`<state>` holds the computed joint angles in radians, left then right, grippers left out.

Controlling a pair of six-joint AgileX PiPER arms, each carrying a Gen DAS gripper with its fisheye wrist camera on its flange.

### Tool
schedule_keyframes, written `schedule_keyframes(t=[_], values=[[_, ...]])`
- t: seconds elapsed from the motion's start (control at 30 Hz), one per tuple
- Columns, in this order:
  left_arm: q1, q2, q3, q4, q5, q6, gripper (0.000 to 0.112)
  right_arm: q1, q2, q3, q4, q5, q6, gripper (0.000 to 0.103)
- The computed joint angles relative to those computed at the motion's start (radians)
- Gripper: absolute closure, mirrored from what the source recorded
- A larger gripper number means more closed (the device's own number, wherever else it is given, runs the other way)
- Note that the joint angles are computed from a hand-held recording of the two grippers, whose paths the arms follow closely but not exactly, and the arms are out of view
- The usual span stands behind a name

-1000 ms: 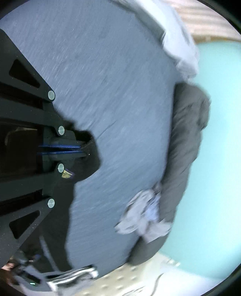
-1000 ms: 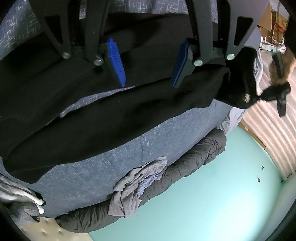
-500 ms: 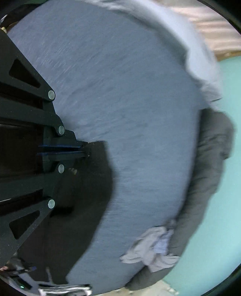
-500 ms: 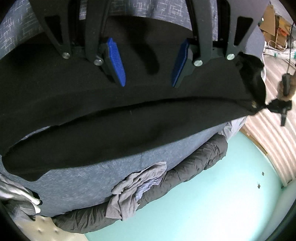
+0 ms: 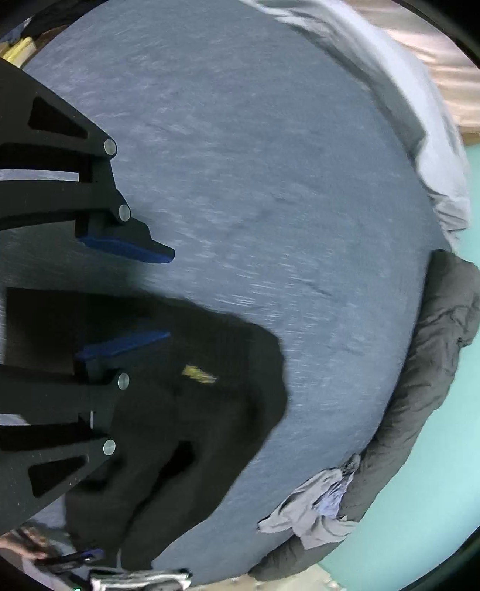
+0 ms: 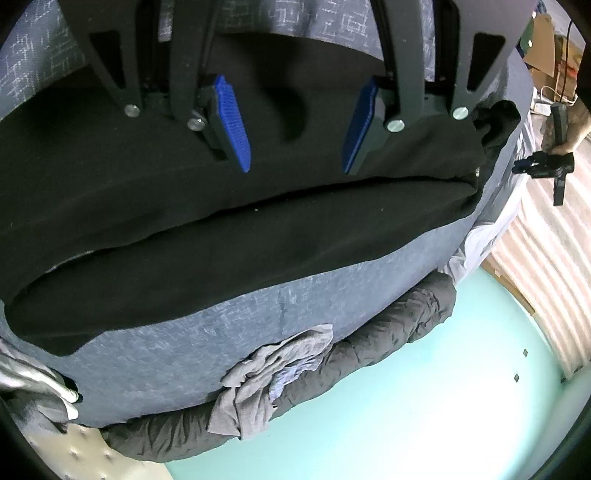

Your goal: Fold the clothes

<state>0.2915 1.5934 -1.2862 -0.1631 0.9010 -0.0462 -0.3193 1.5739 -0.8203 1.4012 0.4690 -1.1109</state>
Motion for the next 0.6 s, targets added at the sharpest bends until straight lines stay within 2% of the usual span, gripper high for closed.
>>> schedule_keyframes(t=[0.13,0.23,0.3,0.4,0.6], values=[[0.033,-0.098,0.191,-0.108,-0.023,0.105,0.06,0.0,-0.033,-0.024,-0.09,0.022,0.088,0.05],[0.089,-0.165,0.318,-0.245,-0.04,0.218,0.06,-0.026,-0.058,-0.056,-0.213,0.086,0.188,0.05],[0.116,-0.211,0.381,-0.323,-0.033,0.274,0.056,-0.047,-0.072,-0.084,-0.316,0.13,0.264,0.05],[0.136,-0.244,0.446,-0.384,-0.039,0.335,0.043,-0.106,-0.074,-0.146,-0.441,0.239,0.353,0.05],[0.22,-0.244,0.532,-0.527,-0.035,0.447,0.043,-0.222,-0.057,-0.284,-0.659,0.445,0.48,0.05]])
